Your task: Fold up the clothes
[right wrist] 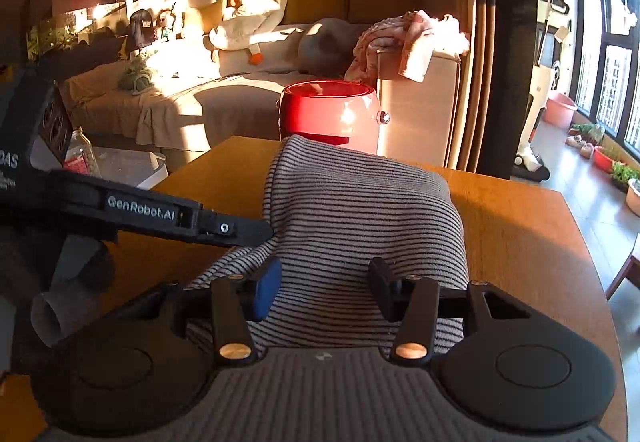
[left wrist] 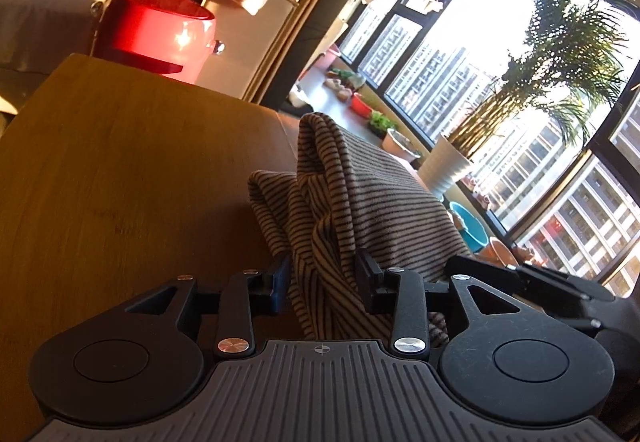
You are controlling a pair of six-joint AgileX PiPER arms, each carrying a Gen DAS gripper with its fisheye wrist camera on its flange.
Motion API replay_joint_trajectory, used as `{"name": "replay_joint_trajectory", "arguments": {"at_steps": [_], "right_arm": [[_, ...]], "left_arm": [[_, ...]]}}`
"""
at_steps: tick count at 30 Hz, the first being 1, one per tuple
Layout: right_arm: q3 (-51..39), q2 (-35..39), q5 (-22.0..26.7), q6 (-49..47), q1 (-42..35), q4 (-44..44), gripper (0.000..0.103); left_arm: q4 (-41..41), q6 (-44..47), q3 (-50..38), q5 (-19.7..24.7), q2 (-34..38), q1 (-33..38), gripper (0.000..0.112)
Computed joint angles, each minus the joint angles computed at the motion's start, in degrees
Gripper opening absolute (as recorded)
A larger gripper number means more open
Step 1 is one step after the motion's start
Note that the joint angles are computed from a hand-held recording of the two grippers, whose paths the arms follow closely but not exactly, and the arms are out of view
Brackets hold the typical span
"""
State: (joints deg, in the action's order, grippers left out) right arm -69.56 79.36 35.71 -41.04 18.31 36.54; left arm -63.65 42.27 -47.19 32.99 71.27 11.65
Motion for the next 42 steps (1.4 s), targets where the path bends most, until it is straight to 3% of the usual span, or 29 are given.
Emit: {"name": "replay_joint_trajectory", "arguments": {"at_steps": [4,7,10,12,18,21,22,28,32,37,39,42], "right_arm": [[-9.49,4.37,3.35,0.88,-1.37,1.69,0.05],[-21.68,12.5,6.74,7.68,1.21,-5.11,0.05],[-35.66,23.89,15.5,20.55,5.01,-17.18,0.051],[-38.76,27.57,16.48,22.62,6.41,-20.03,0.054],[-28.55,19.27,10.56,17.23,3.89,-15.72,0.058],[-20.0,11.93,4.41,12.61,1.22,-13.5,0.084],[-18.36,10.84,4.57,12.2,-0.28,-12.49,0.086],[-8.85,7.33,7.46,8.31,-9.76,-2.54,0.086],[-6.97,10.27,15.46,4.67,-15.34,11.19,0.085],[-6.26,7.61,16.23,0.04,-15.74,16.37,0.06],[-6.67,6.75,16.47,-0.47,-15.69,16.3,0.06],[-5.87,6.47,13.16,3.94,-12.82,8.02,0.06]], "left_arm": [[-0.05,0.2,0.11,-0.17,0.06,-0.17,0.039],[-0.44,0.59,0.17,-0.1,0.27,-0.06,0.04],[0.37,-0.06,0.27,-0.97,0.43,-0.46,0.04],[0.32,0.04,0.28,-1.26,0.66,-0.46,0.041],[-0.16,0.7,0.33,-0.78,0.6,-0.32,0.043],[-0.51,0.84,0.28,-0.47,0.84,0.02,0.045],[-0.55,0.85,0.27,-0.43,0.86,0.05,0.045],[-0.77,0.92,0.26,-0.23,0.99,0.25,0.046],[-0.91,0.97,0.25,-0.1,1.08,0.37,0.046],[-0.92,0.87,0.28,-0.11,1.15,0.65,0.046],[-1.16,1.27,0.01,0.35,1.47,1.03,0.046],[-1.72,2.07,-0.14,0.93,1.68,1.33,0.048]]}}
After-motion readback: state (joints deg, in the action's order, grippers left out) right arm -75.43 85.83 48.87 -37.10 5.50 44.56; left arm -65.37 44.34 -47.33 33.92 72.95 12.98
